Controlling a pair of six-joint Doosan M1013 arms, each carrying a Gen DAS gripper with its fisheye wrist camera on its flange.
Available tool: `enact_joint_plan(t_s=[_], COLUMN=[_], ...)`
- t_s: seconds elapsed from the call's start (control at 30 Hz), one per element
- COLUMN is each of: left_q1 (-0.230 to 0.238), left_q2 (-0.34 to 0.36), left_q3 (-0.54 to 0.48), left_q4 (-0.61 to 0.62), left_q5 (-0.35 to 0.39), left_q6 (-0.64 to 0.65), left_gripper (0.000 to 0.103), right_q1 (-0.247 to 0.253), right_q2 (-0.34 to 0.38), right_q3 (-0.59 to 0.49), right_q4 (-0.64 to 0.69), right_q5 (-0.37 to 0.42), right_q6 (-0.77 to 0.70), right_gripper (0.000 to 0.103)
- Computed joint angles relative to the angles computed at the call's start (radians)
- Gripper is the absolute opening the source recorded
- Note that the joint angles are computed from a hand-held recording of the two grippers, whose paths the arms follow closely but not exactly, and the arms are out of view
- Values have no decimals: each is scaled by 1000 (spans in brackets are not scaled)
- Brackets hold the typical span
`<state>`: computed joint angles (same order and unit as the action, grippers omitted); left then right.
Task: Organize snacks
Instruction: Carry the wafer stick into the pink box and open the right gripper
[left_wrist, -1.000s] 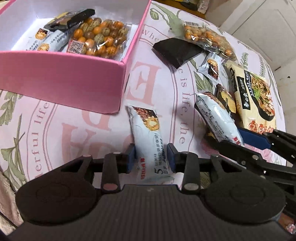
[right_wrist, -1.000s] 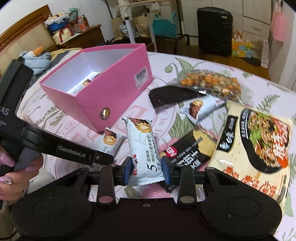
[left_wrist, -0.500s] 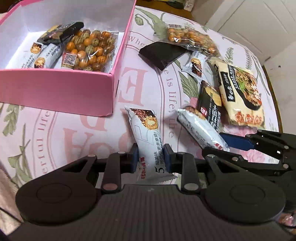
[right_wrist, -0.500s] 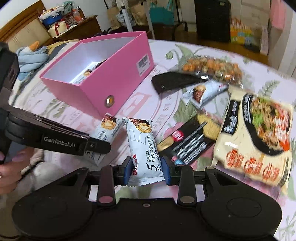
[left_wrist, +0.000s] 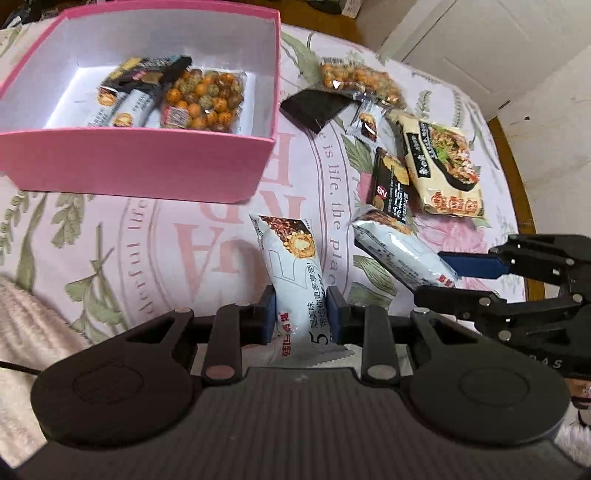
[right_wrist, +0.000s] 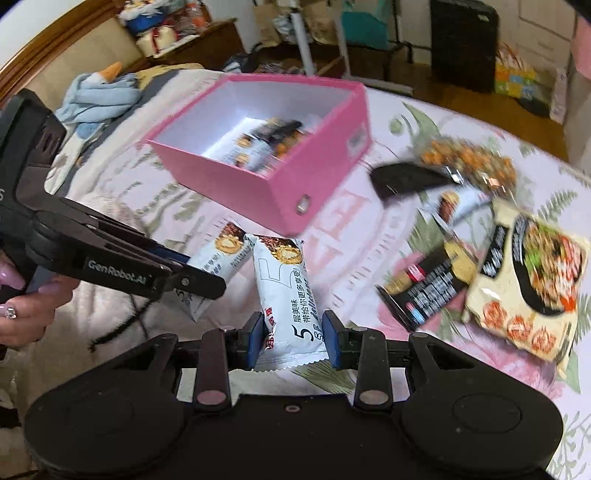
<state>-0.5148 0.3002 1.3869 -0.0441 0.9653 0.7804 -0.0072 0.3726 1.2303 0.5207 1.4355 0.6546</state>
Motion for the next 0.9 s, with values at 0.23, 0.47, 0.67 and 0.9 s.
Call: enact_joint_plan(t_s=[0.23,0.47,0.67,0.9], left_q1=[15,51,106,181], left_q2=[-87,-133,-106,-15], left_q3=[55,86,53,-8], left_q4=[82,249,318,295], left_q5=[-37,-61,-57,-35], left_q6=[-22,-147,-143,-1], left_gripper=[27,27,27,27], right_q1=[30,90,173,245], right_q2=[-24,-9,71,167], right_q3=[-14,-10,-103,-201], right_q4=[76,161,106,-2], right_q5=[-8,-109,-156,-167], right_q6=[-41,-71,-77,-99], right_gripper=[39,39,39,39])
